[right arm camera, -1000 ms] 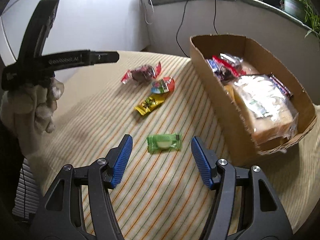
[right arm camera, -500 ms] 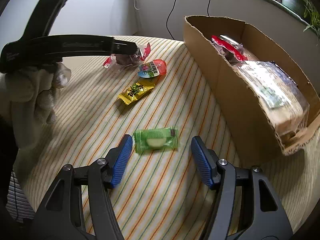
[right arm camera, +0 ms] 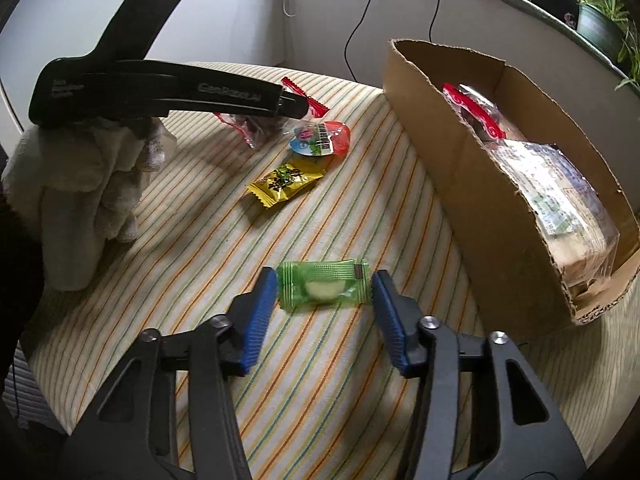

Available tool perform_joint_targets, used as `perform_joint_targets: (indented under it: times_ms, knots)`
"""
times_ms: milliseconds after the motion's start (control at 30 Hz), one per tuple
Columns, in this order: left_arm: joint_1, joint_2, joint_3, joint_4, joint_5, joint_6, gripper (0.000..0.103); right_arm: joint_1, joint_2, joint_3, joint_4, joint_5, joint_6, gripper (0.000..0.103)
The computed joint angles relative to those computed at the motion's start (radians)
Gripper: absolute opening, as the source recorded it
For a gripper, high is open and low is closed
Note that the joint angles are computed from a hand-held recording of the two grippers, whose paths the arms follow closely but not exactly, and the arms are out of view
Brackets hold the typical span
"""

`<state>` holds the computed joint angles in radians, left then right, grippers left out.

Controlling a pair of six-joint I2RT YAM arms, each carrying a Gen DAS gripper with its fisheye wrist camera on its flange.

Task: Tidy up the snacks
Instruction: 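Grasp the red-trimmed snack bag with the left tool while the right tool approaches the green candy, then carry the red-trimmed bag and green mint pack into the box and open both tools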

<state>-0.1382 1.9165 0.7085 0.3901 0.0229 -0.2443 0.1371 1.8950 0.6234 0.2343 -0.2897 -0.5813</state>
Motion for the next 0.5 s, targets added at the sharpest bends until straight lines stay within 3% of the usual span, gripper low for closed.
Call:
perform_joint_targets:
  times_ms: [267, 433, 467, 500]
  knots:
    - [0.011, -0.027, -0.042, 0.020, -0.003, -0.011, 0.033, -0.012, -0.003, 0.003, -0.009, -0.020, -0.011, 0.023]
    - [0.010, -0.062, -0.073, 0.028, -0.017, -0.017, 0.033, -0.021, -0.021, -0.012, -0.014, -0.031, -0.013, 0.017]
    - [0.008, -0.069, -0.077, 0.027, -0.021, -0.020, 0.033, -0.026, -0.020, -0.008, -0.020, -0.038, -0.011, 0.007]
    - [0.009, -0.078, -0.084, 0.028, -0.022, -0.020, 0.033, -0.034, -0.015, 0.006, -0.045, -0.054, -0.010, 0.006]
